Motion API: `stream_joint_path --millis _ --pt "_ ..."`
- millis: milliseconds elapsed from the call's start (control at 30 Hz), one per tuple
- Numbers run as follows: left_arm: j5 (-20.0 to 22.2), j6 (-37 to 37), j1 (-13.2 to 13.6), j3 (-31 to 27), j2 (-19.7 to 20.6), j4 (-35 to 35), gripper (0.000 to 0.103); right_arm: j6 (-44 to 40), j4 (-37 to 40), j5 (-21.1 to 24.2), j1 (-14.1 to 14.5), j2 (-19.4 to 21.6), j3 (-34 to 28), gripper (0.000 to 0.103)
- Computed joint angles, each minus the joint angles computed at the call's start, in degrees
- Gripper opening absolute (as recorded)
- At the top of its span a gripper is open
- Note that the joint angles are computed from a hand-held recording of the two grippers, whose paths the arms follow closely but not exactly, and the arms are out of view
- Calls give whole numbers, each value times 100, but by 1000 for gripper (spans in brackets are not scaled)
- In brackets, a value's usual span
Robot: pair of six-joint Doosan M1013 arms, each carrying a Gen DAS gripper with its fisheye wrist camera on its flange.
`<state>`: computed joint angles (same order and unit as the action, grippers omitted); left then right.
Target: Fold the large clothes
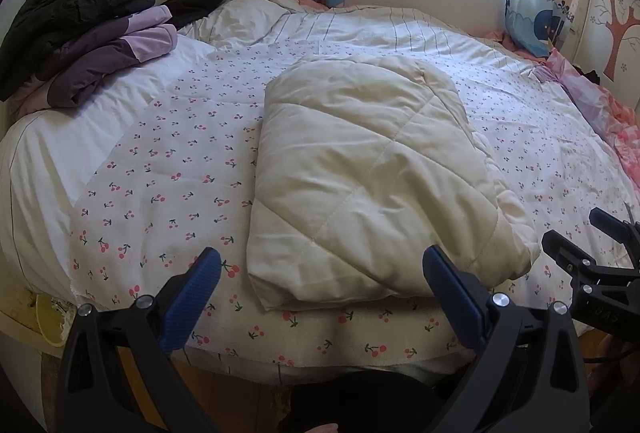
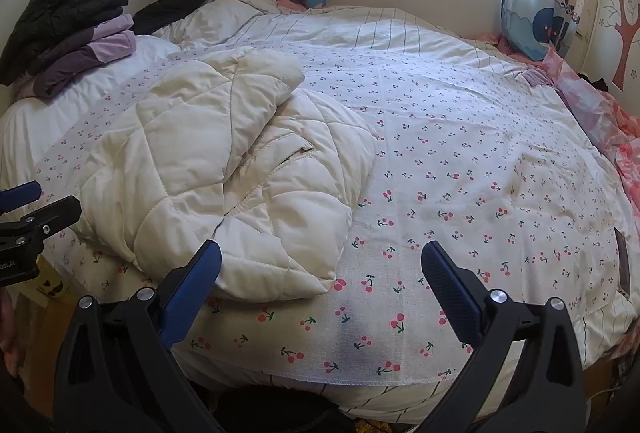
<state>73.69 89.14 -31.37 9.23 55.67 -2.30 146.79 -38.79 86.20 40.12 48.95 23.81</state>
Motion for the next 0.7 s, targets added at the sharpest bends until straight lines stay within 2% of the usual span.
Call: stream_joint_path --millis 700 --pt "31 39 8 -174 97 27 97 -39 88 -31 -22 20 -21 97"
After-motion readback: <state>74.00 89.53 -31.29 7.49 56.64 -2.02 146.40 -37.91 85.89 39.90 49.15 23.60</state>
